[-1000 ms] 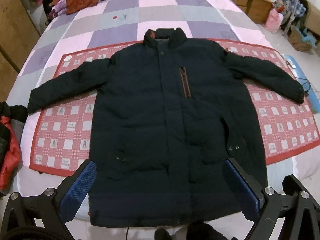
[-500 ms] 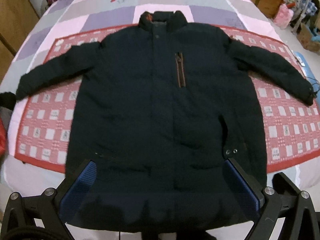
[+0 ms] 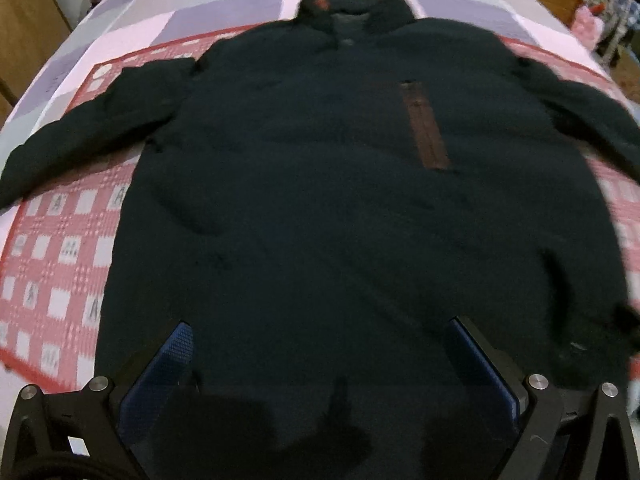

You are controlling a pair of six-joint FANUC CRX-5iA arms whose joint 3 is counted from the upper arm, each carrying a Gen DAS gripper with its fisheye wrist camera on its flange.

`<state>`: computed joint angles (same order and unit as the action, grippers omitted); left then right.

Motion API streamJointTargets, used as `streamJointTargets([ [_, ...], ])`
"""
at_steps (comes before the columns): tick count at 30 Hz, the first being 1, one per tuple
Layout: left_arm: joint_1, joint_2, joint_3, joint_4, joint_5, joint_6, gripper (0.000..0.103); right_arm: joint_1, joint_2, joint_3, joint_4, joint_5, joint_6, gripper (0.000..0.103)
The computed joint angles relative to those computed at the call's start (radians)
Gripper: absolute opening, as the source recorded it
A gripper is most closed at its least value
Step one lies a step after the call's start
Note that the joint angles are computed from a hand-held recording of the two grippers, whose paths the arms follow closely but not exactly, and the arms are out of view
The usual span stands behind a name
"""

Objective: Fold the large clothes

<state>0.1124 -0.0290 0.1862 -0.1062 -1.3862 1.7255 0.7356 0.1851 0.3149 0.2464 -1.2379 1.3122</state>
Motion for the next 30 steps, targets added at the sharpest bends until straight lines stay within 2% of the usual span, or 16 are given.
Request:
streamJointTargets([
  [4, 0.082, 0.069, -0.053, 0.014, 0.147, -0.082, 0.103, -0.037, 0.106, -0.009, 0.059, 0.126, -0.041, 0.103],
  [7, 0.112, 0.151, -0.042, 0.007, 0.272, -0.147, 0.103, -0.058, 0.207, 0.041, 0.075, 0.222, -0.024, 0.103],
  [10, 0.129, 0.246, 0.009, -0.023, 0.305, -0.155, 0.103, -0.067, 0.297, 0.1, 0.07, 0.314, 0.078, 0.103],
  [12, 0.158, 0.289, 0.015, -0.028, 0.357, -0.186, 0.103, -0.09, 0.37, 0.171, 0.029, 0.31, 0.169, 0.103],
  [14, 0.188, 0.301, 0.015, -0.036, 0.389, -0.187, 0.103, -0.13, 0.38, 0.165, -0.001, 0.37, 0.229, 0.103],
  [15, 0.201, 0.3, 0.023, -0.082, 0.399, -0.148, 0.103, -0.149, 0.382, 0.164, -0.001, 0.385, 0.221, 0.103],
  [18, 0.261, 0.276, -0.006, -0.119, 0.409, -0.12, 0.103, -0.221, 0.399, 0.179, 0.05, 0.371, 0.092, 0.103],
  [21, 0.311, 0.227, -0.059, -0.122, 0.416, -0.129, 0.103, -0.276, 0.401, 0.146, 0.199, 0.334, -0.088, 0.103],
  [24, 0.305, 0.135, -0.122, -0.141, 0.405, -0.131, 0.103, -0.285, 0.328, 0.047, 0.287, 0.326, -0.21, 0.103],
  [27, 0.304, -0.025, -0.275, -0.006, 0.442, -0.203, 0.103, -0.233, 0.181, -0.109, 0.25, 0.408, -0.159, 0.103],
  [30, 0.253, -0.158, -0.401, 0.08, 0.397, -0.252, 0.103, -0.136, 0.044, -0.215, 0.095, 0.408, -0.035, 0.103],
])
